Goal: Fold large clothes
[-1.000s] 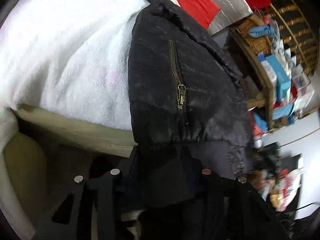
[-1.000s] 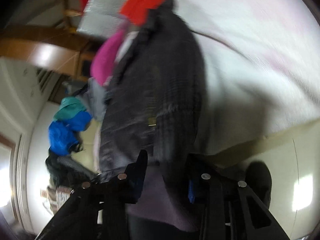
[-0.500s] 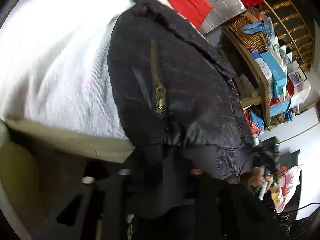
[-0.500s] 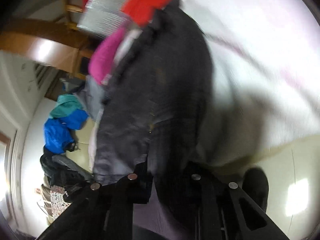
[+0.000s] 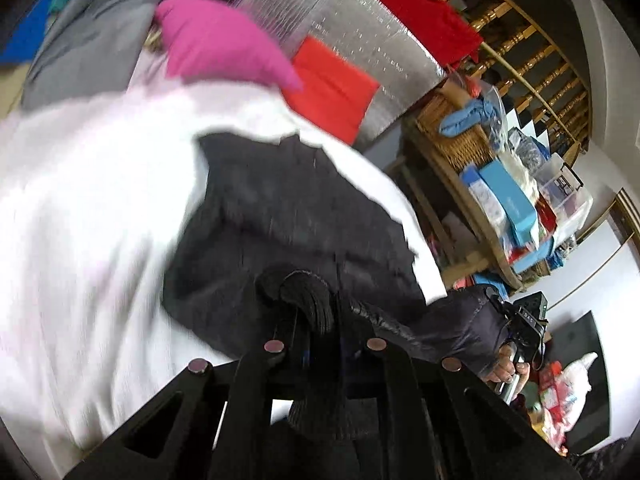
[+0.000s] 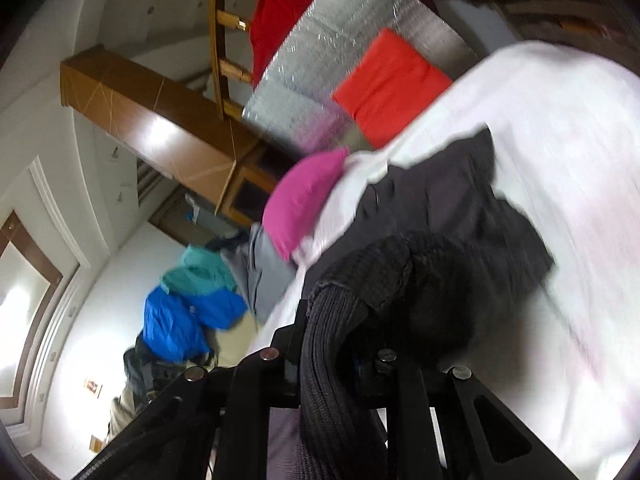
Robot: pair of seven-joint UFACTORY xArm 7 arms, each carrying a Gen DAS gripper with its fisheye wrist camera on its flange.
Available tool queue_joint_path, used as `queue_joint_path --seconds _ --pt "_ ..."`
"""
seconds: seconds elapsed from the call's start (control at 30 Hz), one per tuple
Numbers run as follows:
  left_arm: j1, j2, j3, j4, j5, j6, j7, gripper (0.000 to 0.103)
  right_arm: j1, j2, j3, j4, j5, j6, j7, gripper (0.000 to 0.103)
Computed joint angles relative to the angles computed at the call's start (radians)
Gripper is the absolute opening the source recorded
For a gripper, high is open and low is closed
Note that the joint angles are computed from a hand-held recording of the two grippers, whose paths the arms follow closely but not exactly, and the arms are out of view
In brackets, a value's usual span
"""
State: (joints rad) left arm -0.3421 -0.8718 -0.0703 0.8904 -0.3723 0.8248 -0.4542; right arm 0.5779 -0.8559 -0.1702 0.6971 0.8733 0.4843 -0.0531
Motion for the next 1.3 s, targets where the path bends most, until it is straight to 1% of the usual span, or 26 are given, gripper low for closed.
queue_joint_path --seconds 0.07,0.17,0.23,0.27,0.33,0.37,0.4,0.43,0.47,0.53,0.63,0.73,0.83,0.9,0.93,0.97,1.0,1.03,1.07,1.1,1.13,1.17,1.2,1.23,1.27,1.3 --pt "0.011 0.138 0.034 0.103 0.018 -0.029 0.042 0.011 0.041 0.117 -0.035 0.086 0.029 -0.047 -0.044 0.017" --pt "0.025 0.327 0.083 0.237 0.002 -0.066 0.097 0.011 0.09 0.338 -0.116 0.271 0.111 -0.061 -0.133 0.017" --pt "0.06 0.444 0.082 0.321 0.002 -0.081 0.109 0.011 0.095 0.491 -0.153 0.399 0.161 -0.056 -0.178 0.017" --pt "0.073 0.538 0.094 0.393 0.002 -0.094 0.116 0.011 0.091 0.568 -0.166 0.466 0.185 -0.052 -0.186 0.017" --pt "0.101 0.681 0.106 0.51 -0.032 -0.087 0.139 0.011 0.072 0.707 -0.186 0.588 0.234 -0.024 -0.197 0.016" --pt "0.116 0.735 0.105 0.556 -0.043 -0.078 0.145 0.011 0.054 0.803 -0.195 0.675 0.247 -0.003 -0.187 0.016" --pt "0.135 0.82 0.1 0.634 -0.033 -0.063 0.137 0.011 0.033 0.881 -0.194 0.746 0.243 0.014 -0.167 0.016" --pt "0.15 0.871 0.091 0.686 -0.024 -0.053 0.129 0.011 0.013 0.945 -0.19 0.807 0.233 0.028 -0.144 0.016" --pt "0.167 0.959 0.084 0.769 -0.018 -0.039 0.121 0.011 -0.011 1.02 -0.187 0.878 0.222 0.045 -0.115 0.016" --pt "0.195 1.084 0.065 0.896 -0.01 -0.012 0.102 0.011 -0.056 1.146 -0.176 1.001 0.205 0.072 -0.059 0.016" --pt "0.229 1.204 0.035 0.993 0.004 -0.008 0.081 0.011 -0.124 1.306 -0.151 1.159 0.194 0.098 0.023 0.016" --pt "0.246 1.284 0.011 1.044 0.045 -0.019 0.049 0.011 -0.195 1.449 -0.115 1.314 0.18 0.156 0.12 0.016" --pt "0.267 1.321 -0.008 1.044 0.049 -0.038 0.027 0.013 -0.285 1.562 -0.048 1.462 0.202 0.253 0.221 0.021" --pt "0.287 1.31 -0.029 1.005 0.017 -0.071 0.032 0.014 -0.331 1.578 0.001 1.485 0.224 0.295 0.253 0.025" --pt "0.297 1.299 -0.038 0.988 -0.003 -0.088 0.038 0.014 -0.361 1.566 0.039 1.465 0.259 0.301 0.231 0.028" --pt "0.315 1.272 -0.056 0.947 -0.05 -0.125 0.056 0.015 -0.387 1.55 0.073 1.441 0.288 0.303 0.21 0.036" --pt "0.33 1.251 -0.07 0.92 -0.093 -0.149 0.077 0.02 -0.414 1.519 0.109 1.397 0.326 0.306 0.178 0.042" --pt "0.344 1.214 -0.085 0.88 -0.117 -0.188 0.092 0.024 -0.449 1.469 0.157 1.324 0.396 0.291 0.11 0.06" --pt "0.322 1.178 -0.059 0.85 -0.1 -0.219 0.081 0.042 -0.477 1.431 0.194 1.269 0.453 0.267 0.052 0.078" --pt "0.297 1.134 -0.029 0.812 -0.041 -0.264 0.038 0.066 -0.5 1.363 0.223 1.18 0.523 0.204 -0.024 0.085" --pt "0.28 1.077 -0.007 0.755 -0.014 -0.333 0.012 0.075 -0.511 1.289 0.237 1.095 0.577 0.126 -0.084 0.095" --pt "0.287 1.025 -0.014 0.706 -0.029 -0.388 0.022 0.078 -0.513 1.234 0.236 1.035 0.63 0.081 -0.14 0.099" --pt "0.293 0.993 -0.018 0.683 -0.054 -0.401 0.046 0.079 -0.555 1.169 0.278 0.972 0.658 0.048 -0.199 0.099" --pt "0.296 0.956 -0.018 0.67 -0.067 -0.372 0.074 0.079 -0.567 1.107 0.277 0.916 0.645 0.056 -0.23 0.099" --pt "0.294 0.919 -0.014 0.66 -0.066 -0.323 0.104 0.079 -0.588 1.067 0.294 0.883 0.589 0.06 -0.22 0.099" --pt "0.287 0.867 -0.01 0.628 -0.061 -0.276 0.145 0.08 -0.568 0.995 0.27 0.819 0.492 0.055 -0.206 0.099"
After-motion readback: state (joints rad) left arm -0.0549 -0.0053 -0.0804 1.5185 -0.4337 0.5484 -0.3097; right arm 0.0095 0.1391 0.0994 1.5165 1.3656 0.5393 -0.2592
